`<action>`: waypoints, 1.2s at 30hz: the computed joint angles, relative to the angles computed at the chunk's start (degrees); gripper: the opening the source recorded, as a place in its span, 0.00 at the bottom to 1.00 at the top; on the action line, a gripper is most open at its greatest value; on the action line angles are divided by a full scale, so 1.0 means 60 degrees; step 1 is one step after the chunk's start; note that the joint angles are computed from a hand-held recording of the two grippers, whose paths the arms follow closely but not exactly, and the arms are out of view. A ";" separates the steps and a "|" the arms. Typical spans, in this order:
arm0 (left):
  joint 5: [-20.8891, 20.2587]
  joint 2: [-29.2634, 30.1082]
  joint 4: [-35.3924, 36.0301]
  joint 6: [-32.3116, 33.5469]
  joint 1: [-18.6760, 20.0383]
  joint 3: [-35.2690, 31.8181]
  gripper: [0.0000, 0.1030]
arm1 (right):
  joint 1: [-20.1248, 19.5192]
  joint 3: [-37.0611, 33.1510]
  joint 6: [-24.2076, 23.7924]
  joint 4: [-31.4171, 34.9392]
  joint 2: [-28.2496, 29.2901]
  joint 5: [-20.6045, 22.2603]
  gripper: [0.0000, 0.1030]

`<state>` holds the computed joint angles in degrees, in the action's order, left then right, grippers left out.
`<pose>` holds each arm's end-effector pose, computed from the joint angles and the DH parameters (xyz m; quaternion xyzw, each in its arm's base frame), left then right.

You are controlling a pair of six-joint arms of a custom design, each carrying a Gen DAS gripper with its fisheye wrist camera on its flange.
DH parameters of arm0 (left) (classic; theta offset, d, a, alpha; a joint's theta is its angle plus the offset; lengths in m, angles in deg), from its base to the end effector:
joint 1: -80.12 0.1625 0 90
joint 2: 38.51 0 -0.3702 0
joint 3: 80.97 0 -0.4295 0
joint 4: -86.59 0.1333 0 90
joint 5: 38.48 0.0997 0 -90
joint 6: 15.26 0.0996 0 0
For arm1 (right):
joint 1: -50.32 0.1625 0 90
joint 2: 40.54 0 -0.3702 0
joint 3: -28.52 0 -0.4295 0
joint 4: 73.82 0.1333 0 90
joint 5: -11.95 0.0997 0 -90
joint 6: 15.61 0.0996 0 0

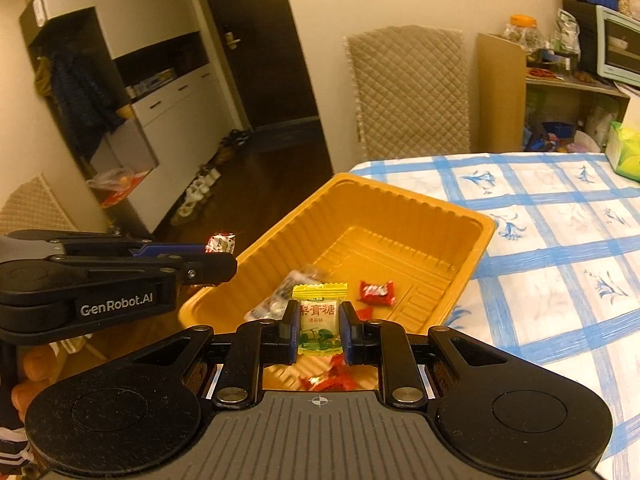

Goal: Organize snacks
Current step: 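Lower both candies into the basket and open both tools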

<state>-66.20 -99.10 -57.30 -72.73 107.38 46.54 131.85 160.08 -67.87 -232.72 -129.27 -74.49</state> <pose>-0.2869 -0.3970 0.0223 0.0977 0.8468 -0.3970 0.3403 0.0707 -0.4720 0.1951 0.3696 -0.9009 0.2098 0.0878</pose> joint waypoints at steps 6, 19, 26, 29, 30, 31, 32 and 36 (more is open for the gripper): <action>-0.0206 0.0493 -0.1468 0.1783 0.0681 -0.0432 0.17 | 0.0220 -0.0600 0.0588 -0.0786 0.0976 -0.0469 0.20; -0.0667 0.1568 -0.2785 0.3985 0.1876 -0.1671 0.17 | 0.0433 -0.1667 0.1067 -0.1486 0.2393 -0.1256 0.20; -0.0770 0.1807 -0.2891 0.4261 0.2209 -0.1995 0.17 | 0.0399 -0.2045 0.1182 -0.1465 0.2725 -0.1323 0.20; -0.0785 0.1924 -0.2866 0.4321 0.2323 -0.2144 0.17 | 0.0395 -0.2114 0.1239 -0.1455 0.2777 -0.1341 0.20; -0.0795 0.1957 -0.2849 0.4324 0.2355 -0.2183 0.17 | 0.0386 -0.2133 0.1249 -0.1439 0.2782 -0.1333 0.20; -0.0816 0.1995 -0.2830 0.4348 0.2394 -0.2237 0.17 | 0.0381 -0.2146 0.1265 -0.1423 0.2781 -0.1329 0.20; -0.0836 0.2028 -0.2808 0.4364 0.2427 -0.2279 0.17 | 0.0373 -0.2176 0.1279 -0.1412 0.2795 -0.1324 0.20; -0.0883 0.2173 -0.2797 0.4475 0.2535 -0.2441 0.17 | 0.0355 -0.2259 0.1328 -0.1386 0.2848 -0.1330 0.20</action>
<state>-71.50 -86.06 -74.09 -45.88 122.59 31.90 133.98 146.53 -59.91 -241.04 -112.18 -82.47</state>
